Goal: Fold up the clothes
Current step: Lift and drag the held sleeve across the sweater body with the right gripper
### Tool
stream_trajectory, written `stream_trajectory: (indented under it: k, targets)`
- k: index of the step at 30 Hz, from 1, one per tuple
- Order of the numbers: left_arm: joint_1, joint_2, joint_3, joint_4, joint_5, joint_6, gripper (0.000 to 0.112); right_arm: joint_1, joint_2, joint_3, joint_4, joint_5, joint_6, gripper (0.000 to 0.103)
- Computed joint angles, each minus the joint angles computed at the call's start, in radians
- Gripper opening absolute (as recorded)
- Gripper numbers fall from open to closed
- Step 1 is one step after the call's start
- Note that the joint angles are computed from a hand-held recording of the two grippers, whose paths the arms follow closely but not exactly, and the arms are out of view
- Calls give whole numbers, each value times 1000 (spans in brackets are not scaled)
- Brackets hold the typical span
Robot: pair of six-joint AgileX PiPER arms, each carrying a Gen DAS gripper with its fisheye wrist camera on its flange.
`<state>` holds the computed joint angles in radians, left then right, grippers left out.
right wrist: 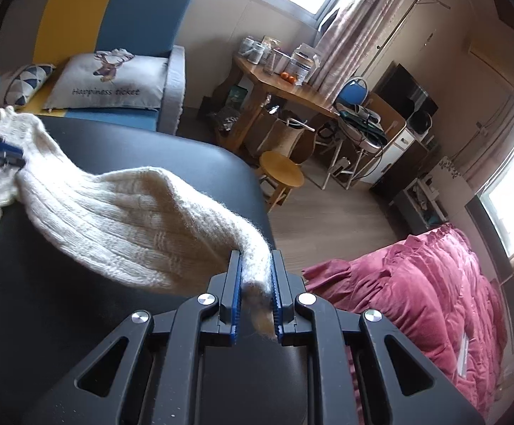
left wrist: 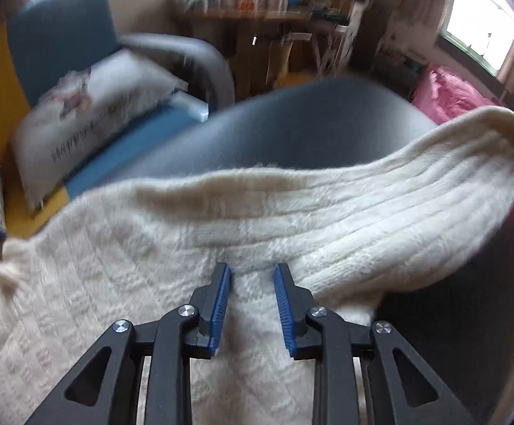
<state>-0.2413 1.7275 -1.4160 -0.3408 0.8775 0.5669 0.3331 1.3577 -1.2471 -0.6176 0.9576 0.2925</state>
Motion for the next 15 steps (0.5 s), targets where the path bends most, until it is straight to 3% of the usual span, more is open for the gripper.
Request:
stream_trajectory:
  k: [5, 15]
  targets:
    - [15, -4, 15, -25, -6, 13, 26, -46, 60, -22, -8, -45, 14, 15]
    - [-19, -11, 16, 34, -34, -55, 26, -257, 223, -92, 241, -78, -51, 15]
